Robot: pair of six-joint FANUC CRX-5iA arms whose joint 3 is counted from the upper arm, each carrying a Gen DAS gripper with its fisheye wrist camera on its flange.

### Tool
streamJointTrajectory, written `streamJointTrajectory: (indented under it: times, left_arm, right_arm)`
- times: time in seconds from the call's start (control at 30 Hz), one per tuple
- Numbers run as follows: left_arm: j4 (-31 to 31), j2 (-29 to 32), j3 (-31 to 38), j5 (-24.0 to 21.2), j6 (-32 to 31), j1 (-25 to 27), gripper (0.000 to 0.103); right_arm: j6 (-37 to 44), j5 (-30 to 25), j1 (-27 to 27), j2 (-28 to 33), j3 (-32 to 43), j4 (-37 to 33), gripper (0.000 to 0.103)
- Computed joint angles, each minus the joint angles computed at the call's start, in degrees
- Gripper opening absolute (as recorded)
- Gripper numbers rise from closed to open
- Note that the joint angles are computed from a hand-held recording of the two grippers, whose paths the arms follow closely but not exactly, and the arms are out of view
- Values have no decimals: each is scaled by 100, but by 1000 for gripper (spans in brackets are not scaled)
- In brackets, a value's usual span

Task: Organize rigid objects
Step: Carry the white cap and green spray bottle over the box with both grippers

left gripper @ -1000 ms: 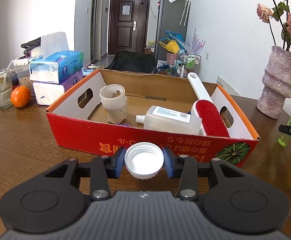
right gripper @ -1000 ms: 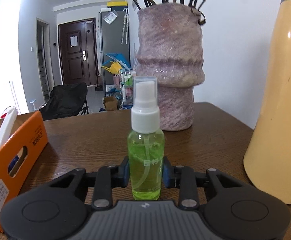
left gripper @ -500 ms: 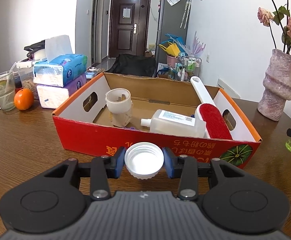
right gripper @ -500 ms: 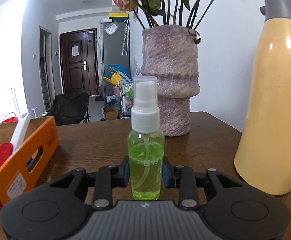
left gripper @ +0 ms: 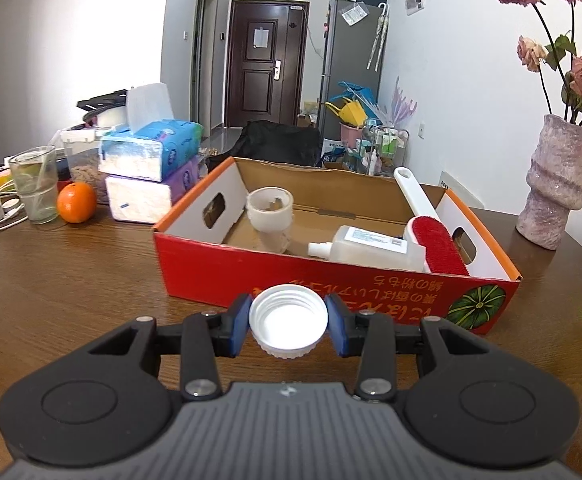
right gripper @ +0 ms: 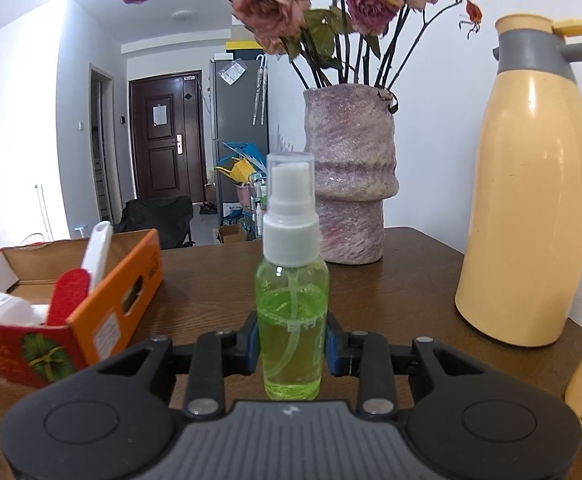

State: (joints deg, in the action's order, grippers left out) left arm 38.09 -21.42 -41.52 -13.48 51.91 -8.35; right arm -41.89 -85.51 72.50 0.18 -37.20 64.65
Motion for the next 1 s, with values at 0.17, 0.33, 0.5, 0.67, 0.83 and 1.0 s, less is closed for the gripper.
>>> streamJointTrajectory:
  times: [0.17,0.33,0.5,0.67,0.83,1.0]
  left_arm:
    - [176,-236,-173,-47,-181,142,41]
    - [330,-421,-299,-158,-385,272,41]
    - [536,-568,-419,-218,-607,350,41]
    - [822,-716,-551,-250,-893,377,41]
    - [1074,-847,-660,-306,-1164,390,41]
    - [1444,-966,-772,-340,-1495,369,41]
  right_arm:
    - [-83,-198,335,102,136,-68,30]
    - [-112,-368,627,294,349,-46,30]
    - [-58,-425,821,481,554,49,30]
    - [14,-344,929,675,756,163,30]
    - [84,-221,995,861,936,301,30]
    - [108,-71,1011,1016,1102,501,30]
